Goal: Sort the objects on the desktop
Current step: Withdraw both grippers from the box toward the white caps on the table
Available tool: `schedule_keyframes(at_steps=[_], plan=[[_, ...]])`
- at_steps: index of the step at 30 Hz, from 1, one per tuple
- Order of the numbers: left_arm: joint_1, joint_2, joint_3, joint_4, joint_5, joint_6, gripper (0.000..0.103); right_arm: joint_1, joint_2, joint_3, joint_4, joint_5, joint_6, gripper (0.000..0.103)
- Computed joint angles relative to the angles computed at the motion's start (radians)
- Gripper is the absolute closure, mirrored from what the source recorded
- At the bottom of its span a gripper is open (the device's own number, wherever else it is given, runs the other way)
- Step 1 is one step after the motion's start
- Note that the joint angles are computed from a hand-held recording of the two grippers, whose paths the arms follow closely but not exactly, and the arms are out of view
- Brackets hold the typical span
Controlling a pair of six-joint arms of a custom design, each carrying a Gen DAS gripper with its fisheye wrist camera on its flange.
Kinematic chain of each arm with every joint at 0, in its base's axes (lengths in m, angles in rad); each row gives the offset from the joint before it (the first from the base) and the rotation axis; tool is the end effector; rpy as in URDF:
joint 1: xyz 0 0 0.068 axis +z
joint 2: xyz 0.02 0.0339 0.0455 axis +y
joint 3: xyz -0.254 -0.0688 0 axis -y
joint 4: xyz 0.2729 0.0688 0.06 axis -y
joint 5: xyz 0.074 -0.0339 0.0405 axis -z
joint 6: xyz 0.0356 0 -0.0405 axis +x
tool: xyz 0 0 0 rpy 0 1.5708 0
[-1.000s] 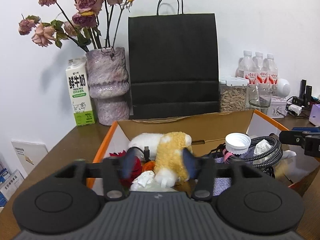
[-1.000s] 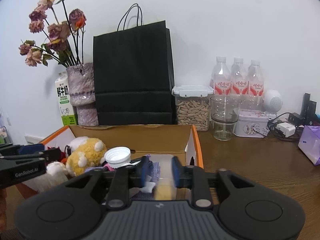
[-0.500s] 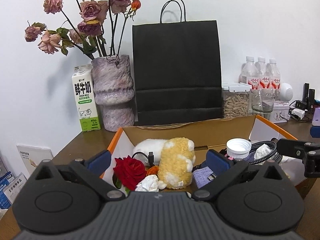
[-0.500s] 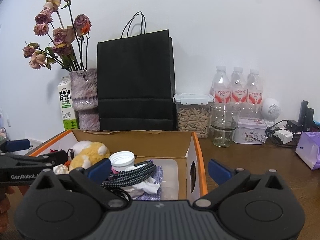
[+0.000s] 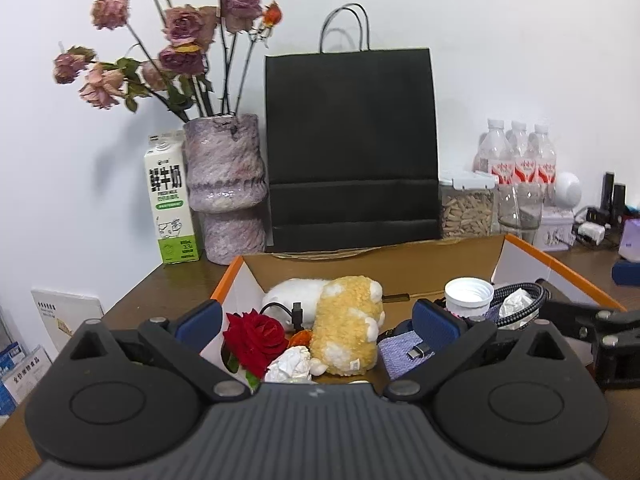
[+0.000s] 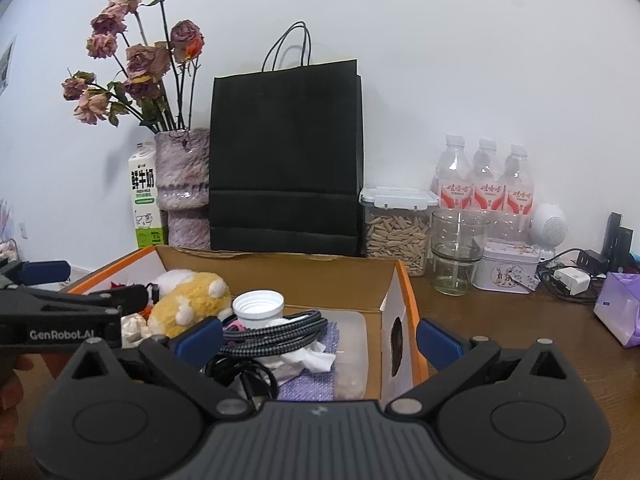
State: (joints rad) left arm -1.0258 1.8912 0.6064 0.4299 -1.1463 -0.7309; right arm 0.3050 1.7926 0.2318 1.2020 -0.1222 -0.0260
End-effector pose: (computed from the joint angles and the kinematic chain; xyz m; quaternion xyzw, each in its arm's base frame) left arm 0.1795 -0.2335 0.0428 -0.0723 0.8063 0.0977 0.5789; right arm 0.2285 0.0765 0.0506 -0.1695 0.8035 0.1288 0.5560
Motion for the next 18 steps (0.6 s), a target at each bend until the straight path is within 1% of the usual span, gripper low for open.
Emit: schedule_keyframes(at_steps=[2,7,11,18], plan=[[-0.015,0.008,-0.004,0.004,-0.014,-0.023,0.000,0.001,0.001,-0.016,0.014,-0.004,-0.001,0.000],[-0.067,0.004,-0.009,-0.068,-0.057,-0.103,0.000,-0.005,-0.002,-0.086,0.084,-0.012,-0.025,0.000],[-0.112,-0.001,-0.007,-0.175,-0.062,-0.183,0.000,-0.011,-0.024,-0.143,0.108,-0.033,-0.036,0.000],[-0.195,-0.029,-0.016,-0.368,-0.037,-0.355,0.000,0.003,-0.049,-0.212,0.076,-0.032,-0.069,0.000]])
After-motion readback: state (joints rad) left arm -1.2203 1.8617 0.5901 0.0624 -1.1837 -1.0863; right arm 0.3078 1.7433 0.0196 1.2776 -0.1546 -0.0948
